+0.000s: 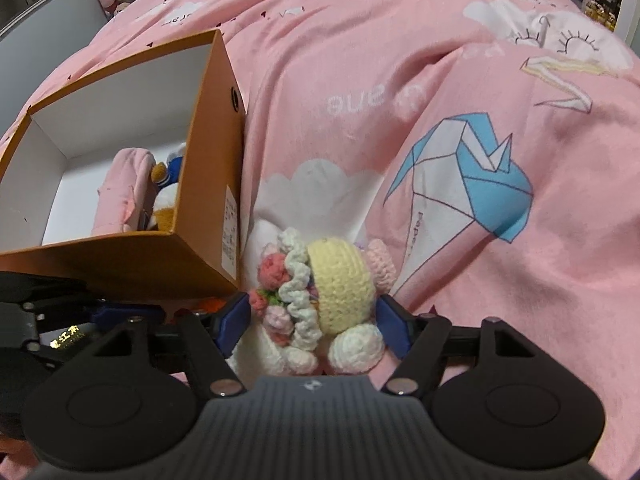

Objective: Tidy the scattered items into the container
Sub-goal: 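Grasp the orange crocheted ball with the left tool while the right tool grasps the crocheted doll, then carry the orange ball and crocheted doll over the box with both tools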

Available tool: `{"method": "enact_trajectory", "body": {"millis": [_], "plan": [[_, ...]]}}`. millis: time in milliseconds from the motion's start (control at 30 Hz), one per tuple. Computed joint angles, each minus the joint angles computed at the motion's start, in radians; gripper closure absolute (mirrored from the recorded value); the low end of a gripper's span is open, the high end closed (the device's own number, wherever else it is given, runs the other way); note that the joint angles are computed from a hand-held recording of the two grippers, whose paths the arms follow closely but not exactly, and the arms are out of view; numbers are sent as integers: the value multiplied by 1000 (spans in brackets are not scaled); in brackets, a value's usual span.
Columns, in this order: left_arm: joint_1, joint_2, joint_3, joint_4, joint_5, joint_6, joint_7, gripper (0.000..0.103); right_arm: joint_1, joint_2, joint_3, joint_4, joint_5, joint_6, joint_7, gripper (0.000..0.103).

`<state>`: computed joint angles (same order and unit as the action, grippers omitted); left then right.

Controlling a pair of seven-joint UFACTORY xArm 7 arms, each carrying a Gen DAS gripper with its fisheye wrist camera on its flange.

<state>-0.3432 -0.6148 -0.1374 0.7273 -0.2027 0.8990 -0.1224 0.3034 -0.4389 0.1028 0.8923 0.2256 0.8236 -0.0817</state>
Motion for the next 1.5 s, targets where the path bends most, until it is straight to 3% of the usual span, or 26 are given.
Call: {"method": "enact_trajectory", "body": {"millis": [367, 533, 1067, 1500], "plan": [[-1, 31, 11, -36, -18, -42, -18, 57, 6, 38, 10, -6, -14, -43, -25, 29], [0, 5, 8, -48, -16, -40, -24, 60, 12, 33, 1, -9, -3, -42, -42, 36], [7, -205, -4, -55, 15, 5, -83, 60, 26, -77, 3, -13, 8, -26, -52, 38], [59, -370, -17, -10, 58, -5, -153, 60, 100, -133, 1, 62, 55, -76, -128, 38]]}}
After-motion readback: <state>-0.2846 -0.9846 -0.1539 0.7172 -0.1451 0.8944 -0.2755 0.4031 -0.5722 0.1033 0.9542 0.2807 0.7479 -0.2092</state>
